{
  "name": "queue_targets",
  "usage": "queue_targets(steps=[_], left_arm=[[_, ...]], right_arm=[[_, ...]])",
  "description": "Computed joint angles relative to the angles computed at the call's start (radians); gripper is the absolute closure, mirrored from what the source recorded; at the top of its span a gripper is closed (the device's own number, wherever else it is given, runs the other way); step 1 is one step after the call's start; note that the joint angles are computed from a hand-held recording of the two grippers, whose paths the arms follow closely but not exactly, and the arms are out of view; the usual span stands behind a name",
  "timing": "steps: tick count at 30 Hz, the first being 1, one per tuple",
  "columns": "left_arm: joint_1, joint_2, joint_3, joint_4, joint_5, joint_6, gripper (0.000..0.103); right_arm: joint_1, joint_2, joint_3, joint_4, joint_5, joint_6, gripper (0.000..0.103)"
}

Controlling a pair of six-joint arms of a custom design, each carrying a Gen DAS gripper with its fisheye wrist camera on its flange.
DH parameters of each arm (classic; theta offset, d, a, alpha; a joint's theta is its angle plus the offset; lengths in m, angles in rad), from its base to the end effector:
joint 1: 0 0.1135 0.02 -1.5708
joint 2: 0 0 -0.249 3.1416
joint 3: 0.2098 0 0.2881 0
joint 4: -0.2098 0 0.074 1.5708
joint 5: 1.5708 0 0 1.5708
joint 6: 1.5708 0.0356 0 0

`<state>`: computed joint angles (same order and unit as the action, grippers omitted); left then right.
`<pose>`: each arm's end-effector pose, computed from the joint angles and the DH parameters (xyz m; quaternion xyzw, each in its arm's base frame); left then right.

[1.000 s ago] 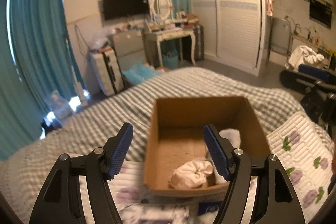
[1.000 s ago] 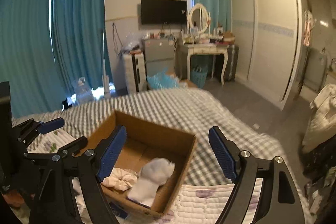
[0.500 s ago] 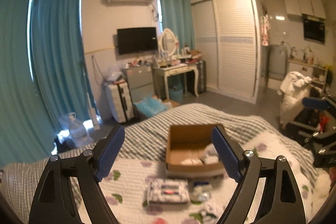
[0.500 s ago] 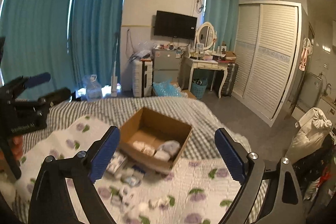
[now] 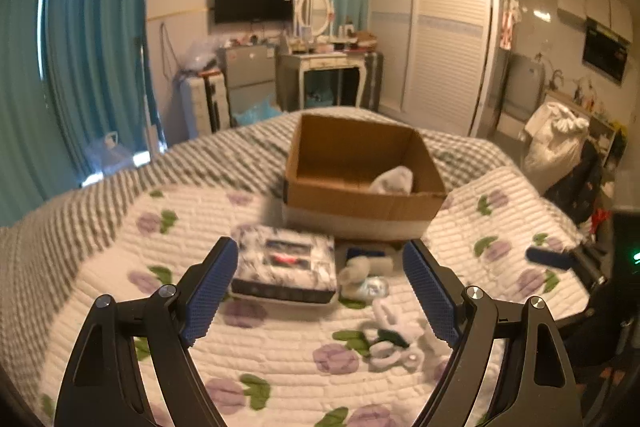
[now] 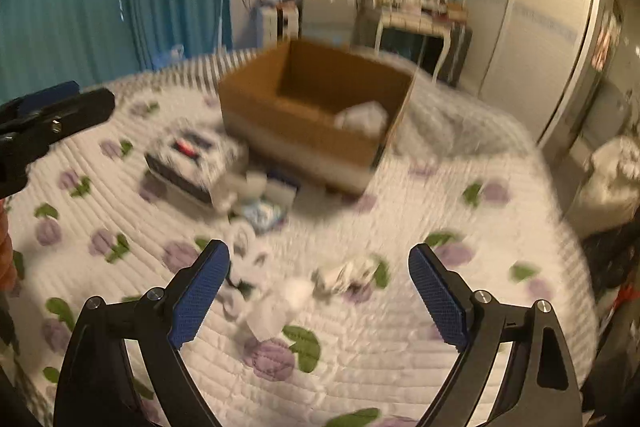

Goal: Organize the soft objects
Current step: 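Move both tools back out of the box toward the remaining items, then grasp the white twisted cloth with the right tool while the left tool grasps the pipe-cleaner figure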

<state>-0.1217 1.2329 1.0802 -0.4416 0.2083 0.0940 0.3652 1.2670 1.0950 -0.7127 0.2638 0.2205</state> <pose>0.3120 -0.0456 0.3039 0.1430 0.8680 -0.0983 0.4652 0.2855 0.0992 0.2781 -0.0234 0.9343 -0.0223 0.3550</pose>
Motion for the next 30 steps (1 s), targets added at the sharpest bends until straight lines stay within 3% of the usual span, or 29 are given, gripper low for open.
queue_targets(steps=[3,8,9,11,12,22,26,30], left_arm=[[-0.029,0.017,-0.069,0.083,-0.035,0.012,0.017],[-0.025,0.079,-0.089,0.086,-0.050,0.037,0.017],[-0.023,0.091,-0.092,0.082,-0.048,0.037,0.017],[-0.024,0.108,-0.093,0.064,-0.051,0.044,0.017],[-0.026,0.107,-0.098,0.056,-0.054,0.042,0.017],[-0.110,0.046,-0.118,-0.036,-0.068,0.042,0.017],[-0.169,0.088,-0.125,-0.037,-0.104,0.017,0.018],[-0.206,0.165,-0.113,-0.030,-0.098,-0.006,0.019]], right_arm=[[-0.023,0.058,-0.042,0.044,-0.047,0.013,0.013],[-0.074,0.186,-0.040,0.046,-0.214,0.066,0.047],[-0.074,0.201,-0.035,0.043,-0.230,0.063,0.052],[-0.058,0.221,-0.023,0.029,-0.232,0.047,0.071],[-0.052,0.221,-0.022,0.026,-0.224,0.044,0.075],[-0.016,-0.005,-0.085,0.011,-0.117,0.018,0.078],[-0.033,-0.049,-0.088,-0.007,-0.077,-0.004,0.078],[-0.068,-0.057,-0.121,0.014,-0.117,0.005,0.078]])
